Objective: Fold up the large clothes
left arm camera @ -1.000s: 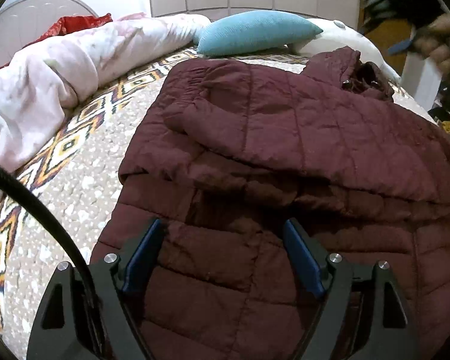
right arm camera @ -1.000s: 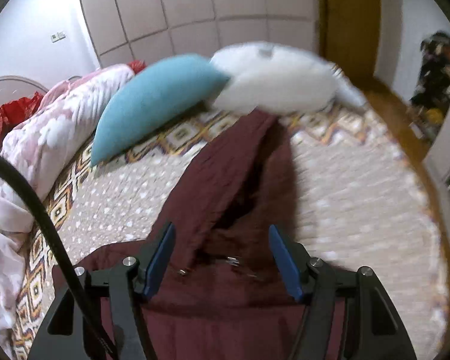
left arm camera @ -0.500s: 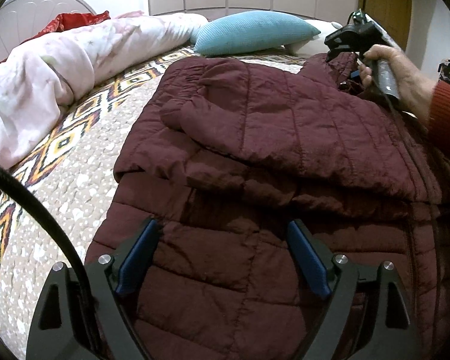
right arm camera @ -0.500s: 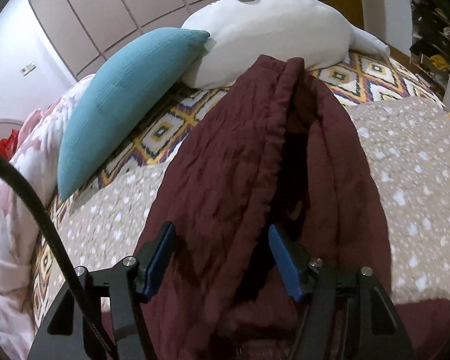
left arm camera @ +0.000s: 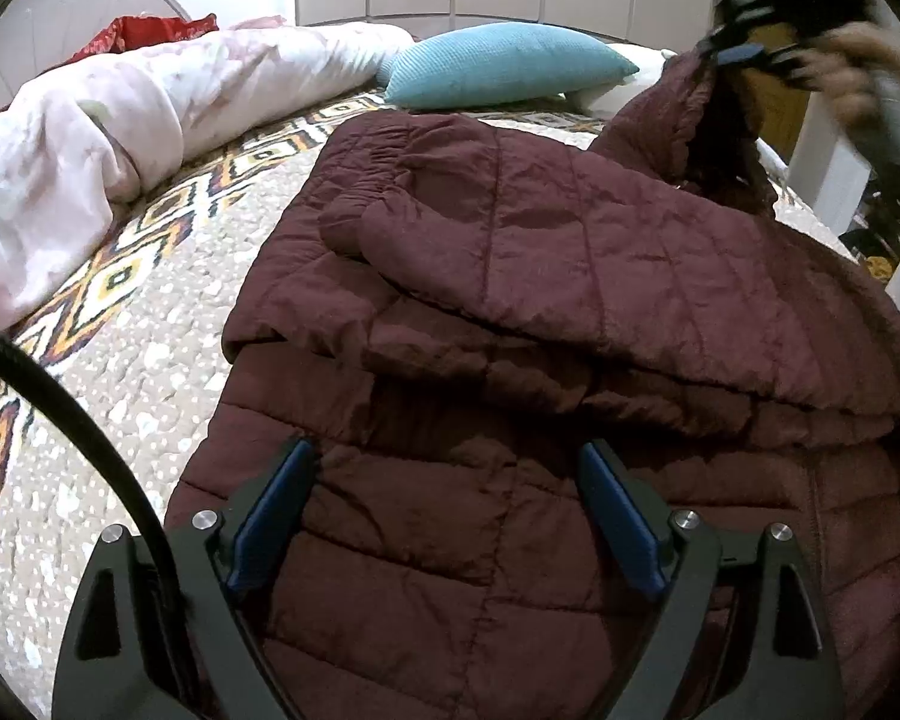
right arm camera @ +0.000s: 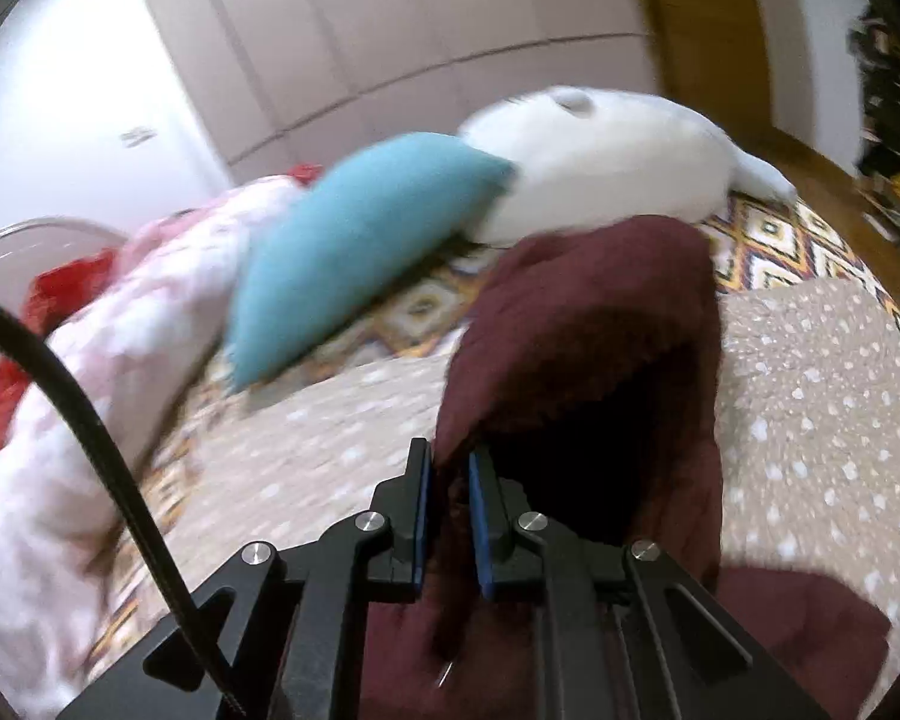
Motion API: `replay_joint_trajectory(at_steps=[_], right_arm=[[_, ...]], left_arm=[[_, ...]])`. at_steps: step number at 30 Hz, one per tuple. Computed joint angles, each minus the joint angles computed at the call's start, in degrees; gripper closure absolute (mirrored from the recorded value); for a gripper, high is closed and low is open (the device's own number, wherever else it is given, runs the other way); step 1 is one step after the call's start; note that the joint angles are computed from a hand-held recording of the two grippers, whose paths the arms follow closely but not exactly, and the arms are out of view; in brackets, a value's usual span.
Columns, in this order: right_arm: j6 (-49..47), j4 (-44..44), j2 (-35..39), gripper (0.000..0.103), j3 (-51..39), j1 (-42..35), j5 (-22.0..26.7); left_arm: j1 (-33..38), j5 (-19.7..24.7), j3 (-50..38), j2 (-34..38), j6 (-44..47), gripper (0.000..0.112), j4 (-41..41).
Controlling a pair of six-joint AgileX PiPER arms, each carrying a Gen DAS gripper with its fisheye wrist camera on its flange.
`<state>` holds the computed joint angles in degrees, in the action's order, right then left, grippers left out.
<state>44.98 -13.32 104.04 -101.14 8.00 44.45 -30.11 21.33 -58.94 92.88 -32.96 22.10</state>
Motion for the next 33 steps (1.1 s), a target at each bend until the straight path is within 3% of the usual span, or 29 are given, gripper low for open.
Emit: replay_joint_trajectory(at_steps=[3,6,11,13,15,17,18,25,28,30,33], right_arm=[[1.2,0.9,-11.1,0.093,11.6,5.6,-3.2],[8.7,-3.6,-19.3,0.093,22.7,14.2,-5.1],[17.1,-7.0,-20.8,0.096,32.7,25.7,-4.7],[18.1,-10.4,-20.1,0.095,30.9,27.1,-0.4],[18.4,-13.6,-19.9,0.087,27.8,25.5,3.8],[17.3,-14.9,-18.6,0.054,24.0,21.3,6.6],[15.5,-14.4,-16.7,0.051,21.0,17.6,7.3],[3.1,2.3,1.9,0.051,3.8,-2.0,2.8],[2.4,6.3,8.7,0.051,-1.4,-6.0,0.8],[4.2,4.8,14.2,0.051,-7.0,-7.2,2.4],[4.5,5.9,18.3,0.051,-11.0,-8.9,1.0]], left_arm=[[0.6,-0.6,0.2,-0.2,2.5,0.023,-2.7],[1.1,-1.0,0.3,-0.4,4.6,0.023,-5.0],[1.0,-1.0,0.4,-0.5,4.1,0.023,-4.6],[1.0,-0.8,0.4,-0.5,4.2,0.023,-4.6],[0.8,-0.3,0.2,-0.4,3.6,0.022,-3.5],[0.1,0.6,-0.3,-0.1,2.2,0.020,-1.7],[-0.1,0.9,-0.5,0.1,1.8,0.019,-1.1],[0.5,-0.2,0.0,-0.1,4.8,0.017,-4.0],[1.2,-1.0,0.3,-0.3,7.6,0.016,-6.7],[1.5,-1.5,0.7,-0.5,8.8,0.016,-8.0],[1.7,-2.0,0.8,-0.5,9.5,0.015,-8.7]])
